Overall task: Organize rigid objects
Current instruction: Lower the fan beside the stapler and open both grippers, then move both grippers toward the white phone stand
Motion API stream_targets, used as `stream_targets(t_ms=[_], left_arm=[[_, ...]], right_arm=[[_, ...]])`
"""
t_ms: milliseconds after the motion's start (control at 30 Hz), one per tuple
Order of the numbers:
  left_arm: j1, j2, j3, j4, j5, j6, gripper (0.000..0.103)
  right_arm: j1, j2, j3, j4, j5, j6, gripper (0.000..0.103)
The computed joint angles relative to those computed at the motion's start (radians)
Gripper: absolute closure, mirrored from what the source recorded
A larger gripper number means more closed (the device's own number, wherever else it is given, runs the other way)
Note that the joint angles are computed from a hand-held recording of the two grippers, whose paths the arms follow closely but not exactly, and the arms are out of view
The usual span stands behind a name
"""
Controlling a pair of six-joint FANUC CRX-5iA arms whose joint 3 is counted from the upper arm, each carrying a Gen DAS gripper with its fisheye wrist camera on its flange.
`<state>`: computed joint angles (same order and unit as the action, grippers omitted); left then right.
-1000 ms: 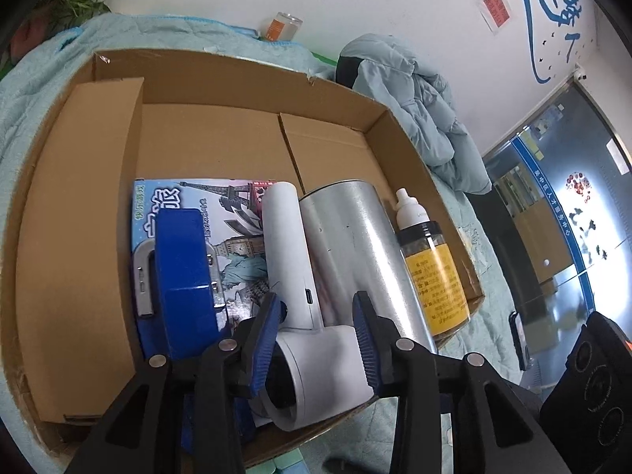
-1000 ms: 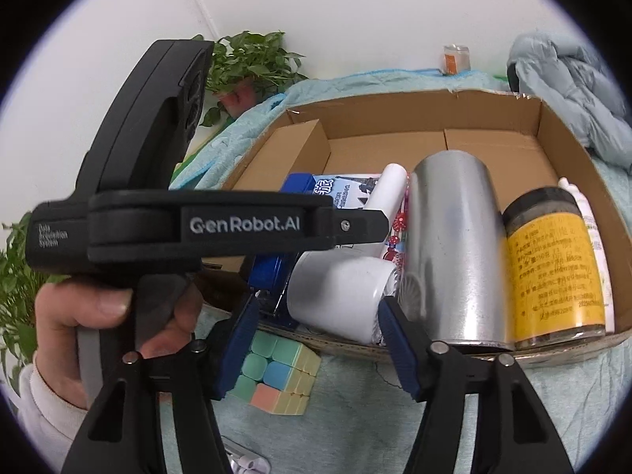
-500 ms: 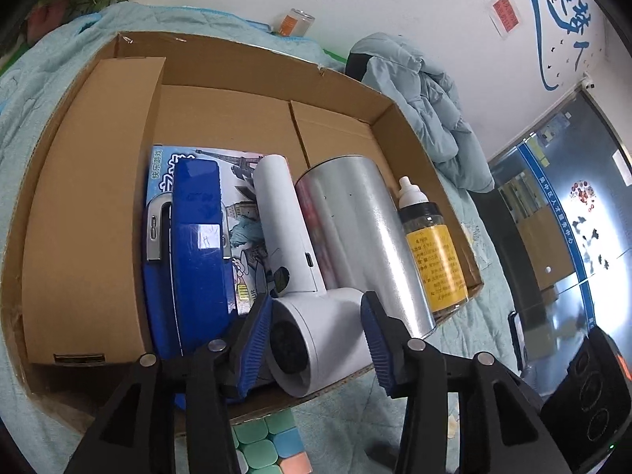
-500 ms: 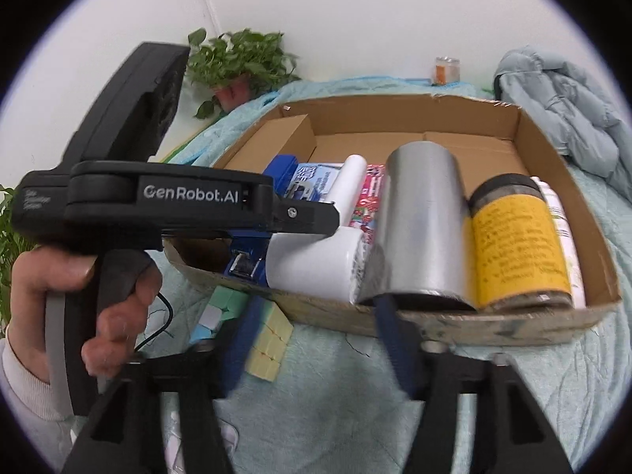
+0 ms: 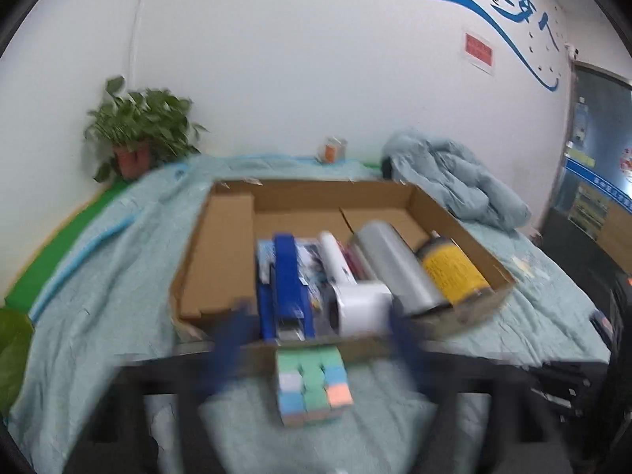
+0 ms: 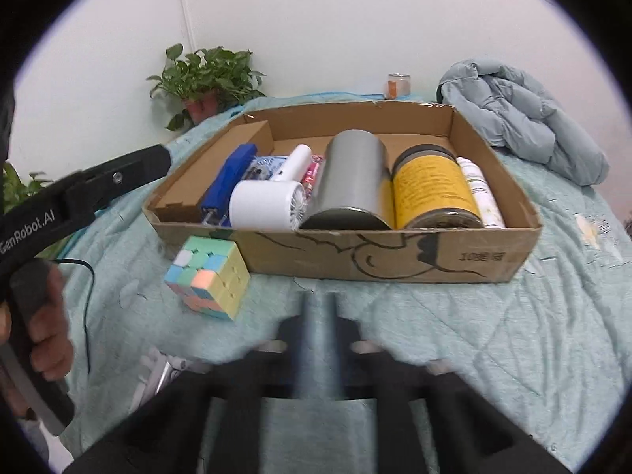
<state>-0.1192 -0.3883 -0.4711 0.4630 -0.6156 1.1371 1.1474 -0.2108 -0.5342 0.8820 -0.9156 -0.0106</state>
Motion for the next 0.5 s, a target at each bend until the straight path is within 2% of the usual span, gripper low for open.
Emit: stream_targets(t_ms=[33, 67, 100, 133, 167, 200, 233, 267, 300, 367, 400, 500], left_arm=[[0.013, 0.006, 0.014, 0.0, -0.067, 0.021, 0.1], [0.024, -0.003, 0.003, 0.021, -0.094, 0.034, 0.101], [0.02, -0.03, -0.015, 0.013, -0.078, 0.045, 0.101], [0.01, -0.054, -0.025, -0.024, -0.054, 0.067, 0.099], [-0.008, -0.078, -0.014, -0.114, -0.042, 0.142, 0.077], [-0.019, -0.09, -0.004, -0.167, -0.046, 0.199, 0.022], [-0.017, -0.11, -0.011, -0.178, -0.043, 0.226, 0.0], [-0.013, -0.146, -0.059, -0.136, 0.012, 0.226, 0.001], [0.002, -0.162, -0.084, -0.091, 0.021, 0.197, 0.0], [0.032, -0.165, -0.093, -0.037, -0.039, 0.145, 0.001], [0.037, -0.166, -0.089, -0.048, -0.055, 0.163, 0.0], [0.081, -0.221, -0.136, -0.012, -0.044, 0.13, 0.0]], right_arm=[[0.005, -0.011, -0.013, 0.016, 0.002, -0.014, 0.1], [0.013, -0.022, -0.027, 0.04, -0.004, -0.032, 0.1], [0.021, -0.027, -0.035, 0.057, -0.016, -0.043, 0.099], [0.028, -0.034, -0.043, 0.073, -0.025, -0.053, 0.082], [0.035, -0.042, -0.054, 0.096, -0.037, -0.071, 0.045], [0.039, -0.052, -0.072, 0.13, -0.04, -0.101, 0.024], [0.042, -0.064, -0.096, 0.173, -0.034, -0.142, 0.009], [0.048, -0.077, -0.121, 0.223, -0.038, -0.184, 0.009], [0.054, -0.077, -0.122, 0.231, -0.053, -0.189, 0.009], [0.06, -0.078, -0.122, 0.23, -0.062, -0.176, 0.009], [0.063, -0.079, -0.122, 0.227, -0.066, -0.175, 0.009], [0.07, -0.085, -0.123, 0.208, -0.062, -0.164, 0.009]])
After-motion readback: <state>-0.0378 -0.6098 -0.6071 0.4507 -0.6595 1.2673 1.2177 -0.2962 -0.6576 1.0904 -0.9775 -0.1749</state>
